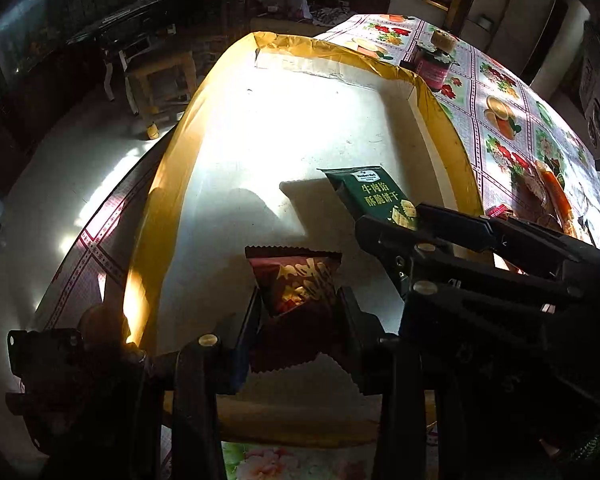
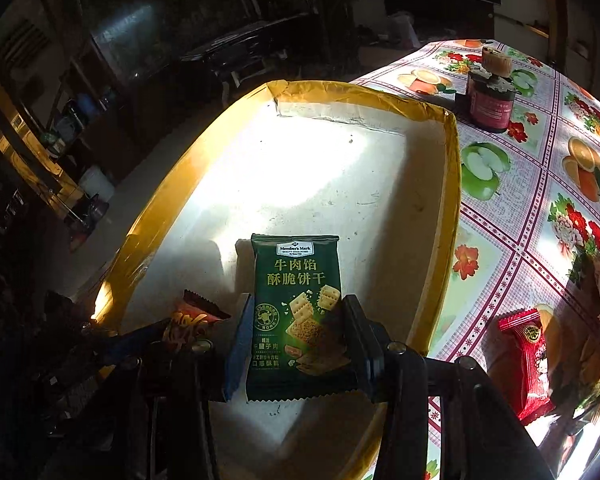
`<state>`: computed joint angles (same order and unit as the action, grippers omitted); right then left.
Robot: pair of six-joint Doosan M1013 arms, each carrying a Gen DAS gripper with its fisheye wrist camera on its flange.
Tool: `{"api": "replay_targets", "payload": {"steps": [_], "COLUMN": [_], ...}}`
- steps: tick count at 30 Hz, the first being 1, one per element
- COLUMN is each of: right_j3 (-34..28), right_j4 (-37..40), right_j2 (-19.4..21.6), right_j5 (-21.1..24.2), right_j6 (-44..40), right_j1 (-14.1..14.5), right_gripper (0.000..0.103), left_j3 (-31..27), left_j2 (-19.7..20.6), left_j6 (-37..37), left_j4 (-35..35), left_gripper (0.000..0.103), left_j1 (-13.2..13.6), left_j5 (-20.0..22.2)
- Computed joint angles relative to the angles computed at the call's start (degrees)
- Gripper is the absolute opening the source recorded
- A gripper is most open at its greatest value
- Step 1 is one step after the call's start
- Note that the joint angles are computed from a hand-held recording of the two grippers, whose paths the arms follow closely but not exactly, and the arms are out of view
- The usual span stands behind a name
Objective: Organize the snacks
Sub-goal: 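Carry the red-brown packet with the left tool while the right tool carries the green pack over the tray, then open both tools to drop the two packets into the tray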
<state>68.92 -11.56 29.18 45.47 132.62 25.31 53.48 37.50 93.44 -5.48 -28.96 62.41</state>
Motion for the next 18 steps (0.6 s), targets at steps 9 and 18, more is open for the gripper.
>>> {"api": "replay_targets", "payload": {"steps": [9, 18], "right_j3": [-0.79, 7.36], "right_j4": [-1.63, -12.57], "right_j2": [0.11, -6.85], "right_j5": [1.73, -3.34], "right_j6": [-1.00, 12.72], "right_j1": [0.43, 2.02], "right_gripper": [0.055, 0.060], "left_j3": [0.78, 4.06], "left_j2": [-0.81, -4.12], "left_j6": [-0.51, 0.18], "left_j4": [1.14, 0.52], "left_gripper": [0.046, 0.054], "left_j1": [-0.19, -0.59], "left_j5": [-1.17, -5.57]}}
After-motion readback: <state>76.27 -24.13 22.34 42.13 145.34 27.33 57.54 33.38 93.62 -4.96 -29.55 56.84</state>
